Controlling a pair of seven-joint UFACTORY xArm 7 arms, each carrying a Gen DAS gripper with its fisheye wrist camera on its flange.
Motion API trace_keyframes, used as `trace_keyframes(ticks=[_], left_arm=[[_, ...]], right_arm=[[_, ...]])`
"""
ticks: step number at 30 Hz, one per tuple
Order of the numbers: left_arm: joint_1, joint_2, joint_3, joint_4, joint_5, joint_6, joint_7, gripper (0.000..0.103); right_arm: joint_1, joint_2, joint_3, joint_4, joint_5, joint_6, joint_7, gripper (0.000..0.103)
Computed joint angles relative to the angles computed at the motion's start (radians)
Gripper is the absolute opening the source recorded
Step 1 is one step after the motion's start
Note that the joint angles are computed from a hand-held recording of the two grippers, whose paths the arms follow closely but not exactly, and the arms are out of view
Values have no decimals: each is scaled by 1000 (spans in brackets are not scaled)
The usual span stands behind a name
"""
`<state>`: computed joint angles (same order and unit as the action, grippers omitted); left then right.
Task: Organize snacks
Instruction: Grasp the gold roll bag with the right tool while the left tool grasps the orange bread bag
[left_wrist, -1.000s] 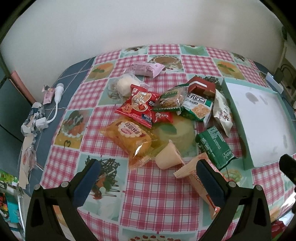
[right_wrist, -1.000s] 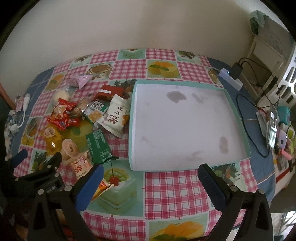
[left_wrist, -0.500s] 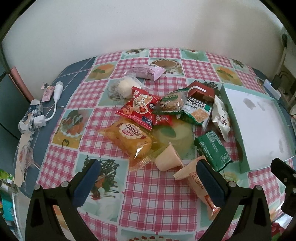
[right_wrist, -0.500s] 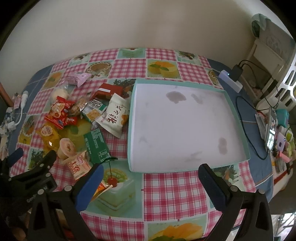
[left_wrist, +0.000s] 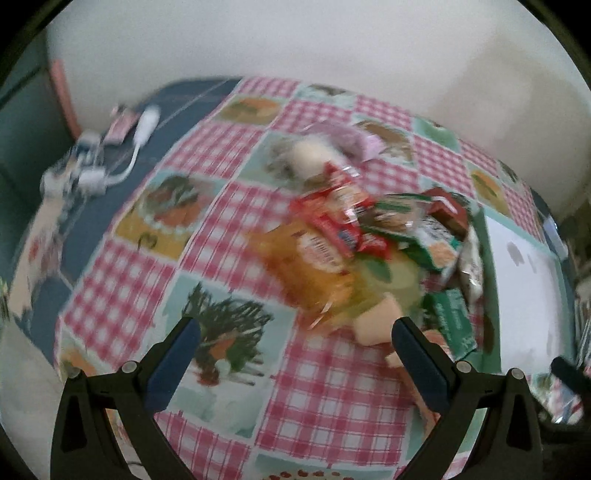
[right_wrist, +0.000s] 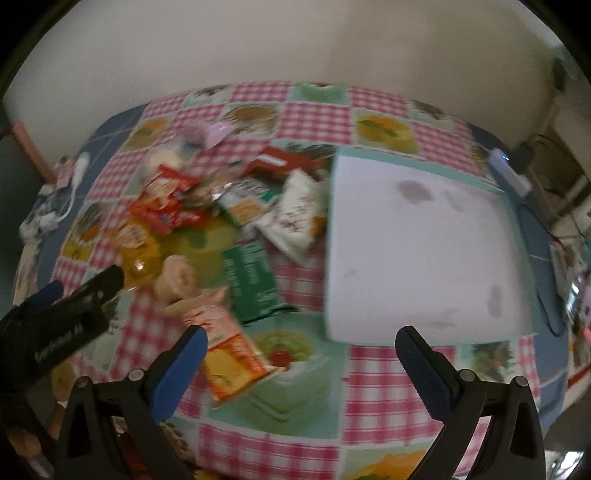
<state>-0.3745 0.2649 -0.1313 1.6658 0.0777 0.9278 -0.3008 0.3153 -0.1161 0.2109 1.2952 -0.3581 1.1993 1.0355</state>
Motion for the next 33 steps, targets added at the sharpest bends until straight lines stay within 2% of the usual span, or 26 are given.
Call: trace_keyframes(ticks=[3, 7, 9, 14, 20, 25, 33], left_arm=[[19, 6, 5, 0, -34, 16, -6, 103], [33, 16, 8, -1, -53, 27, -11, 103], [38, 23, 9, 4, -59, 31, -11, 103], [51, 49, 9, 27, -86, 33, -5, 103], [59, 108, 3, 113, -129, 78, 23, 103], [45, 201, 5, 260, -125, 160, 45, 103], [-2, 389, 34, 534, -99, 321, 3, 103]], right_arm=[[5, 30, -8, 0, 47, -61, -24, 103], [13, 68, -15, 14, 80, -88, -43, 100], [19, 81, -18, 16, 93, -107, -54, 91], [26, 105, -28, 27, 127, -118, -95, 79], [28, 130, -39, 33, 189, -104, -134, 63], [29, 141, -44, 30, 211, -109, -150, 57], [29, 141, -47, 26, 206, -112, -148, 48]])
